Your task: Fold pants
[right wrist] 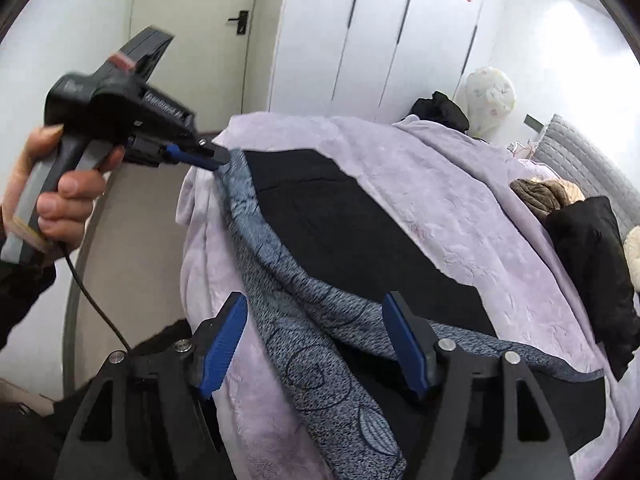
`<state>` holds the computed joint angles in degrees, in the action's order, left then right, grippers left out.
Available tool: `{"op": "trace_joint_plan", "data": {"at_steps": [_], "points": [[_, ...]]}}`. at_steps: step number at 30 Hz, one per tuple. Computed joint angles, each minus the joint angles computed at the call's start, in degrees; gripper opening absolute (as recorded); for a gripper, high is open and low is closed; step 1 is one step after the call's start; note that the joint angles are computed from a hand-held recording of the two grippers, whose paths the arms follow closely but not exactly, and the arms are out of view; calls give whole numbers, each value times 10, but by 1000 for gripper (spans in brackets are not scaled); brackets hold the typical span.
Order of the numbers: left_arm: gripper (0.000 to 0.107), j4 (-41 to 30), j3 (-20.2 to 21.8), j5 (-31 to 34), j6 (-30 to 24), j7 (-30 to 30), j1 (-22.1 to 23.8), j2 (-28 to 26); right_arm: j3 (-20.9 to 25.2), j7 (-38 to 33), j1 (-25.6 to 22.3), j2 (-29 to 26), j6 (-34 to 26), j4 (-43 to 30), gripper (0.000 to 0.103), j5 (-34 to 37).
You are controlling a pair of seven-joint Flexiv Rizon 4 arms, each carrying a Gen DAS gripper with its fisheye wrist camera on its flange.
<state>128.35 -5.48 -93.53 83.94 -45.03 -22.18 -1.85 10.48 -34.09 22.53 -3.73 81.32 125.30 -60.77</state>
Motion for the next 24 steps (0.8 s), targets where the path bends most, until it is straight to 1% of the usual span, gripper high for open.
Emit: {"op": "trace_joint_plan", "data": {"at_steps": [2, 3, 4, 6, 7, 8, 9, 10, 11, 12, 13, 14, 15, 16, 17, 18, 20, 21, 22, 23, 24], "points": [[14, -12, -1, 123, -14, -78, 12, -18, -11, 38, -4, -15, -12, -19, 79, 13], [14, -23, -3, 174, -22, -111, 18, -31, -11, 41, -4, -27, -26, -31, 79, 42], [14, -36, -6, 224, -37, -142, 25, -45, -9, 36, -1, -41, -54, -44, 79, 80], [15, -72, -4, 355, -96, -230, 43, -80, 2, 10, 9, -62, -148, -72, 79, 171], [31, -89, 2, 426, -124, -279, 49, -98, 9, -6, 12, -62, -179, -75, 79, 214], [62, -109, 14, 509, -152, -336, 48, -117, 22, -28, 7, -61, -192, -70, 78, 258], [67, -119, 18, 554, -164, -362, 47, -129, 18, -31, 11, -51, -180, -53, 78, 265], [67, -121, 24, 603, -150, -386, 38, -137, 12, -18, 13, -36, -164, -31, 78, 247], [67, -122, 47, 684, -119, -428, 16, -140, 8, -1, 12, -15, -149, -9, 78, 225], [67, -126, 64, 741, -112, -459, 1, -140, 5, 15, 8, 2, -143, 4, 79, 208], [70, -132, 74, 783, -113, -479, -8, -141, 0, 42, 0, 22, -147, 15, 79, 179], [81, -131, 64, 787, -113, -480, -3, -140, -5, 75, -12, 39, -161, 18, 79, 145], [85, -126, 49, 779, -107, -474, 7, -138, -8, 98, -26, 50, -174, 18, 80, 125], [86, -126, 45, 789, -104, -484, 11, -139, -12, 123, -42, 58, -195, 15, 82, 113], [86, -134, 54, 820, -111, -511, 5, -141, -16, 134, -56, 60, -220, 7, 86, 130], [86, -141, 58, 841, -118, -528, 3, -142, -20, 134, -67, 53, -239, -6, 89, 160], [86, -143, 57, 873, -120, -552, 6, -140, -31, 129, -83, 26, -299, -47, 90, 244], [86, -142, 51, 880, -120, -556, 12, -139, -37, 124, -88, 7, -337, -74, 90, 283], [86, -140, 44, 884, -119, -557, 19, -137, -41, 112, -93, -11, -361, -96, 90, 319], [86, -136, 36, 881, -117, -554, 27, -136, -46, 98, -98, -31, -385, -121, 90, 357], [86, -133, 30, 877, -115, -551, 34, -135, -50, 82, -106, -50, -396, -142, 90, 393]]}}
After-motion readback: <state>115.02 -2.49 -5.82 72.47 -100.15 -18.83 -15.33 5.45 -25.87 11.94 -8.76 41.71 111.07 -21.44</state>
